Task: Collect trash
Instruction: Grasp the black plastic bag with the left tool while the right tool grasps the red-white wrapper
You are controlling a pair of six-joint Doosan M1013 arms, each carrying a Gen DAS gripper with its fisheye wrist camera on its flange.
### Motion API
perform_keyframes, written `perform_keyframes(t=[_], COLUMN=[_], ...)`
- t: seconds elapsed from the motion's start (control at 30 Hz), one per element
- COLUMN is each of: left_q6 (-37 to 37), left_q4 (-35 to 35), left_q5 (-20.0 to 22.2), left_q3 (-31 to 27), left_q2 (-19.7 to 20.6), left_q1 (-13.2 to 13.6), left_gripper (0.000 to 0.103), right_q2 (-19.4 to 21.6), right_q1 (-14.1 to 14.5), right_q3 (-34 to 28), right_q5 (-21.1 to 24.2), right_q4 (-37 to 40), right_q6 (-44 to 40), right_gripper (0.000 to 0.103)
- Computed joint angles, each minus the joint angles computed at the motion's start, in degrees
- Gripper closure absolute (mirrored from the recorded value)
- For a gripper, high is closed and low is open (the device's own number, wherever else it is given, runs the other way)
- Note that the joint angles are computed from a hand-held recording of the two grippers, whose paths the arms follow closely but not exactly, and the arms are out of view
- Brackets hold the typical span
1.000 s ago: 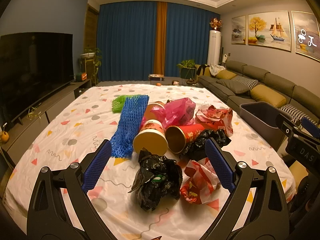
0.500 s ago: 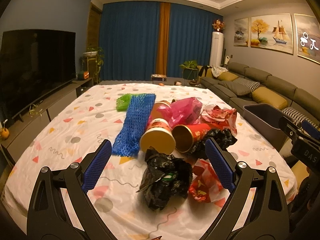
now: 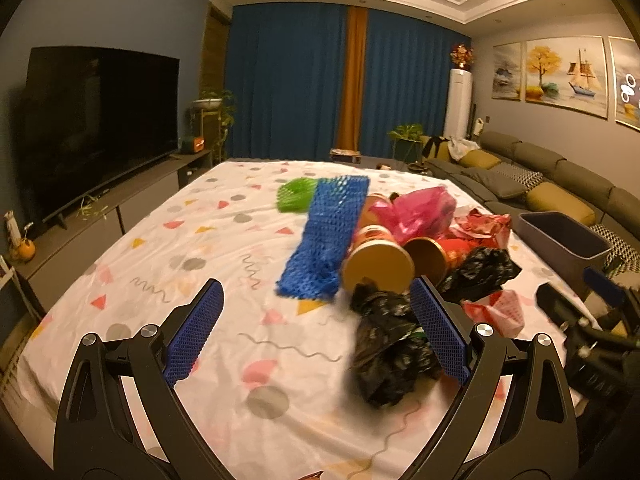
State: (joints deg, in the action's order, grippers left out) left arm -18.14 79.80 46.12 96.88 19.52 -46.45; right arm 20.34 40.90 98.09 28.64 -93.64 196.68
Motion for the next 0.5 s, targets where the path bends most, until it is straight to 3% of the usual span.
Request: perform_keyframes(t=[0.13, 0.33, 0.4, 0.5], left_q6=[-1.7, -2.4, -2.4, -2.6], left_q4=[1.1, 2.5, 2.7, 3.3], left_q5=[-0.9, -3.5, -4.7, -6.8], left_q3=[1.0, 1.7, 1.8, 2.0], left_q2=[-0.2, -0.1, 0.0, 0.1], left_q1=[0.3, 0.4, 0.4, 0.5], left_gripper=[0.01, 0.01, 0.01, 0.01], right_q2=[1.3, 2.6, 3.0, 2.9], right_q1=[0.1, -0.5, -0.6, -0.9], right_q3=[-1.0, -2.3, -2.7, -2.4], right_q5=[-1.8, -5.8, -6.8, -8.3], right_q4=[2.3, 11.0, 13.2, 12.6], right_q6=[-2.6, -11.1, -13.5, -13.1], right_gripper=[0.025, 0.047, 0.064, 0.069])
